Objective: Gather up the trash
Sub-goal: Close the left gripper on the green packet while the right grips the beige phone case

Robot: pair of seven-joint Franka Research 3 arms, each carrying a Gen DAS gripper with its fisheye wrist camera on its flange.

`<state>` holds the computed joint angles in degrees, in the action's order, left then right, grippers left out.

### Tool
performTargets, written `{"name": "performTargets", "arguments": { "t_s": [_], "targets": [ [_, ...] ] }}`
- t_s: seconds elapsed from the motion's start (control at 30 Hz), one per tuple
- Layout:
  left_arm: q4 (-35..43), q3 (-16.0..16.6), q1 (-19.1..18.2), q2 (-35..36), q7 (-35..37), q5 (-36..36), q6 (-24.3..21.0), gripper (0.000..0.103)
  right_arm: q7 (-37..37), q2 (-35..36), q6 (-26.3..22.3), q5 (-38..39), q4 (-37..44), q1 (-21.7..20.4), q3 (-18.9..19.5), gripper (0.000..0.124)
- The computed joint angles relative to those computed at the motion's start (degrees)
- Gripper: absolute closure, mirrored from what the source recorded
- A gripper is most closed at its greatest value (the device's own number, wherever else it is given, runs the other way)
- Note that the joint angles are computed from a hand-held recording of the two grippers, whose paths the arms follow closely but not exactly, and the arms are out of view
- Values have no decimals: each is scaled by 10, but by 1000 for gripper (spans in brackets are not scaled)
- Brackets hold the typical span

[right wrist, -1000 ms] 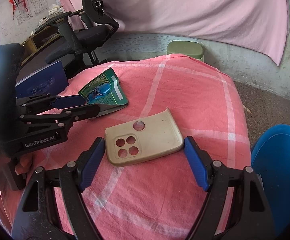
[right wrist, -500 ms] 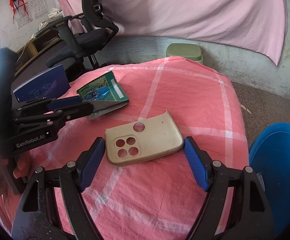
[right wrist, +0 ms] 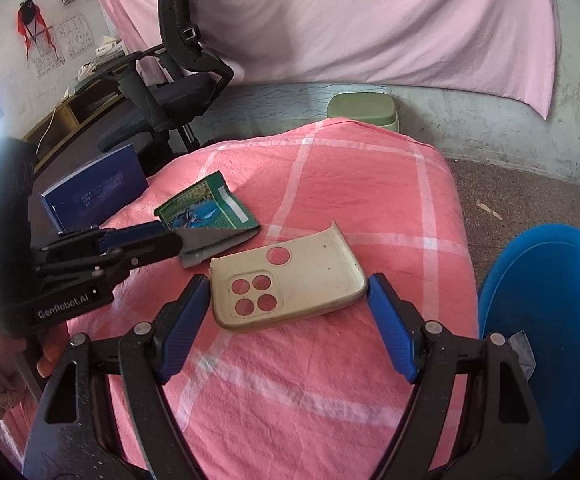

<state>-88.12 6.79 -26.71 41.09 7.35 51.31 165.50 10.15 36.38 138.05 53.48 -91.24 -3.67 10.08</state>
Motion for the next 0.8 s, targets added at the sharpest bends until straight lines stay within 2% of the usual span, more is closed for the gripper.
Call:
{"name": "performTargets", "arguments": {
  "t_s": [0.1,0.23,0.27,0.4,0.5,0.6,0.67,0.8],
  "targets": [
    [-9,13,-6,-4,-30,5,24,68,2,-3,1,1,-5,0,0,26],
    [-25,61,-38,-14,-114,49,51,64,8,0,-3,-1,-1,-1,-2,26],
    [-27,64,-38,-16,-126,57,57,64,11,0,-1,-3,-1,1,-3,26],
    [-33,66,-27,-19,-159,67,82,64,15,3,2,-13,3,4,-5,26],
    [-38,56,-18,-22,-154,59,77,64,18,4,4,-18,4,5,-4,26],
    [-50,42,-5,-29,-136,50,91,64,22,6,2,-24,8,5,-4,26],
    [-60,34,-7,-38,-106,48,71,55,23,7,1,-26,8,5,-4,26],
    [-75,53,-23,-48,-144,70,72,52,24,7,4,-28,8,5,-2,26]
  ]
}}
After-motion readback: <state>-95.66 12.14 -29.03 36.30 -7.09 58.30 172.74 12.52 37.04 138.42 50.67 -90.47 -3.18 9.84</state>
